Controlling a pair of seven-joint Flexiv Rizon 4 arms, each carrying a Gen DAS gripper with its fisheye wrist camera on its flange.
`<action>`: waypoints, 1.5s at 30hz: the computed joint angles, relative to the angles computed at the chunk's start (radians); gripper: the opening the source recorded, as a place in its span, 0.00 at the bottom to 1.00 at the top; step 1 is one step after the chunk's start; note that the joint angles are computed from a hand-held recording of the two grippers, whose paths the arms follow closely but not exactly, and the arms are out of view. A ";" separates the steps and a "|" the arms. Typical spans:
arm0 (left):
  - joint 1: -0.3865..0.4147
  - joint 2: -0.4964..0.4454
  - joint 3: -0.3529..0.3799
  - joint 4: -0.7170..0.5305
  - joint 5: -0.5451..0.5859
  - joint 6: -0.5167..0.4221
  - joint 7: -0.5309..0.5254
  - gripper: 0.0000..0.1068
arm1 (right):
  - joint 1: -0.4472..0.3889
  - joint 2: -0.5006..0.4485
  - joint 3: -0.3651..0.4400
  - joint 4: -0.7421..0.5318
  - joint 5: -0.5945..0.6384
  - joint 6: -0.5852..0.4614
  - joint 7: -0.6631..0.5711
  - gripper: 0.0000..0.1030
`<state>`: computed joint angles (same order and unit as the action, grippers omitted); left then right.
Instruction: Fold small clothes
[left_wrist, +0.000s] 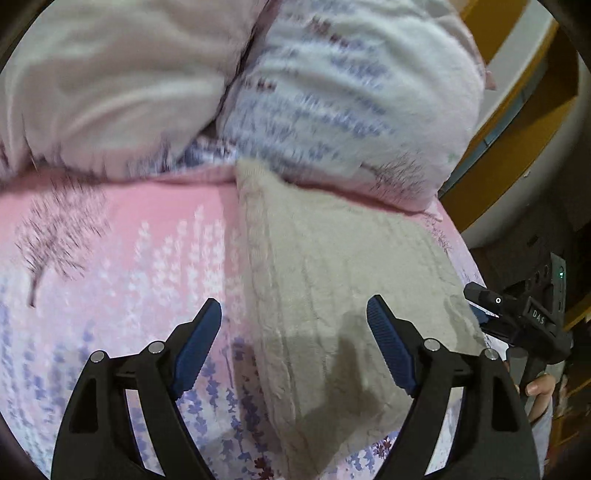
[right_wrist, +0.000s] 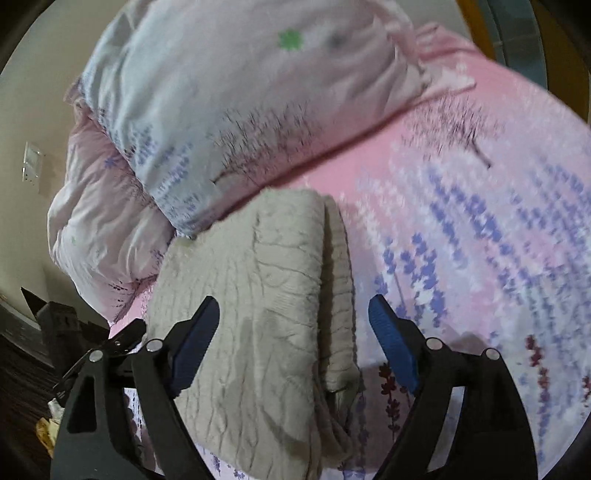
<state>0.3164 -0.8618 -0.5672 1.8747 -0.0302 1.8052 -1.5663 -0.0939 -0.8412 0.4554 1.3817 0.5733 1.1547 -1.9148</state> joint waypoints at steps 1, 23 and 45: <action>0.007 -0.014 -0.013 -0.010 -0.001 -0.018 0.003 0.77 | -0.004 -0.008 0.005 -0.008 -0.002 -0.012 0.001 0.80; 0.327 -0.199 -0.372 0.059 0.099 -0.005 0.155 0.35 | 0.073 0.054 -0.075 -0.065 0.366 -0.205 -0.330 0.27; -0.058 0.231 0.252 0.215 0.131 0.219 -0.089 0.76 | 0.788 0.133 -0.622 0.338 -0.269 0.555 0.120 0.58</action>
